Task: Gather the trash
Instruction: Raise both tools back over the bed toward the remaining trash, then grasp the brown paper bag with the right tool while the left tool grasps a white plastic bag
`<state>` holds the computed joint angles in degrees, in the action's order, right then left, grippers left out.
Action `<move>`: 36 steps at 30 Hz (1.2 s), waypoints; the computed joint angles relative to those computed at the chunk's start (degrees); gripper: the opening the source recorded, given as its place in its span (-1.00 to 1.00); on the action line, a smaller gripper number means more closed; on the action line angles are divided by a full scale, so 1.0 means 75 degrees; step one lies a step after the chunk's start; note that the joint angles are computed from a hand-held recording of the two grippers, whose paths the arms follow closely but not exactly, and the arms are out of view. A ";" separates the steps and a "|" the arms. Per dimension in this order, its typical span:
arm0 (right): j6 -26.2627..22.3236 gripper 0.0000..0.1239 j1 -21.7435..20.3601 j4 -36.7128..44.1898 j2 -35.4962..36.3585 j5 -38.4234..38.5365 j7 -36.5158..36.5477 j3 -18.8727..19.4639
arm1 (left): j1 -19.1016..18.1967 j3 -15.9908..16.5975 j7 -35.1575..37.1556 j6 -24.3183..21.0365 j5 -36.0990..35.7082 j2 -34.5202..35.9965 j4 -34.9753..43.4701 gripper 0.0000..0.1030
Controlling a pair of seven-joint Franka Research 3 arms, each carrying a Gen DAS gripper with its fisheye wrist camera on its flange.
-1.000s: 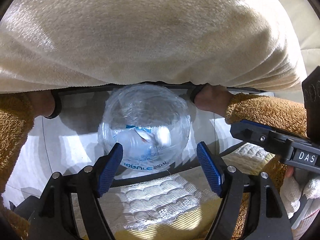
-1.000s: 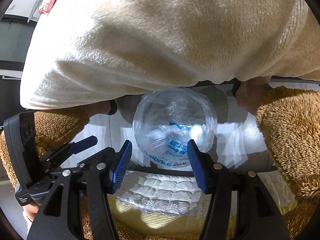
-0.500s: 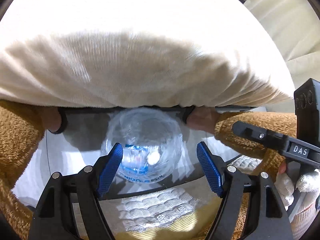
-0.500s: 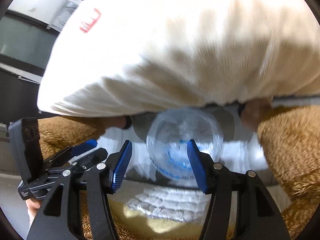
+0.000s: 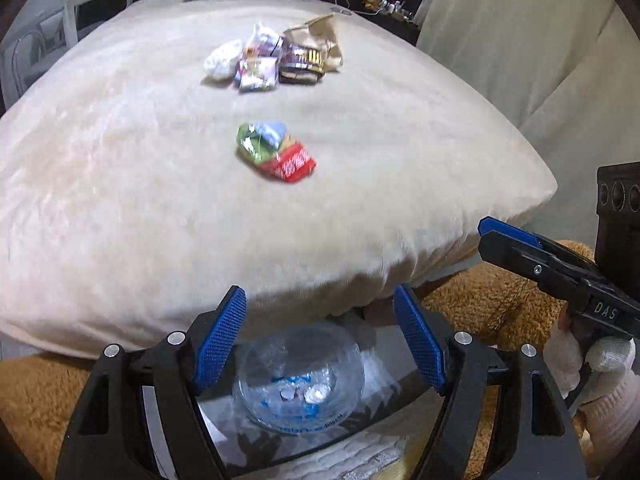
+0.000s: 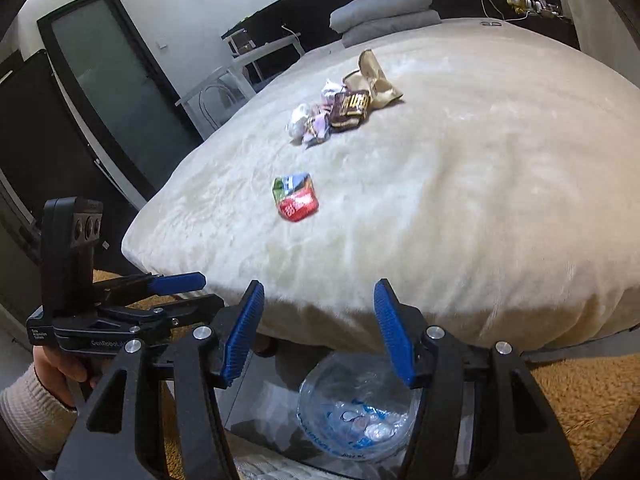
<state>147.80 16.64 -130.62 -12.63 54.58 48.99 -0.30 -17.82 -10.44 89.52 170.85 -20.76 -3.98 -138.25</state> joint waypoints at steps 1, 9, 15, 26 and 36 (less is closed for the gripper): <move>0.0041 -0.07 0.0002 0.0090 0.0068 0.0065 -0.0022 -0.0018 | -0.0119 0.0092 0.0508 0.0045 -0.0495 0.0044 0.0125 0.45; 0.0074 -0.07 -0.0321 0.1733 0.1325 -0.0048 -0.0101 0.0011 | 0.0421 -0.0079 0.2047 -0.0103 -0.1890 0.0748 0.1261 0.45; 0.0067 -0.07 -0.0626 0.3243 0.2582 -0.0685 0.0102 0.0280 | 0.1339 -0.0367 0.2325 -0.0368 -0.2015 0.1547 0.2463 0.45; -0.0085 -0.07 -0.0845 0.6253 0.4893 -0.2371 0.1222 0.0688 | 0.2285 -0.0710 0.1675 -0.0957 -0.0459 0.3291 0.4870 0.45; -0.1135 -0.07 -0.0849 0.9612 0.7248 -0.3762 0.2744 0.0763 | 0.2765 -0.1256 0.1551 -0.2264 0.0395 0.4937 0.6957 0.45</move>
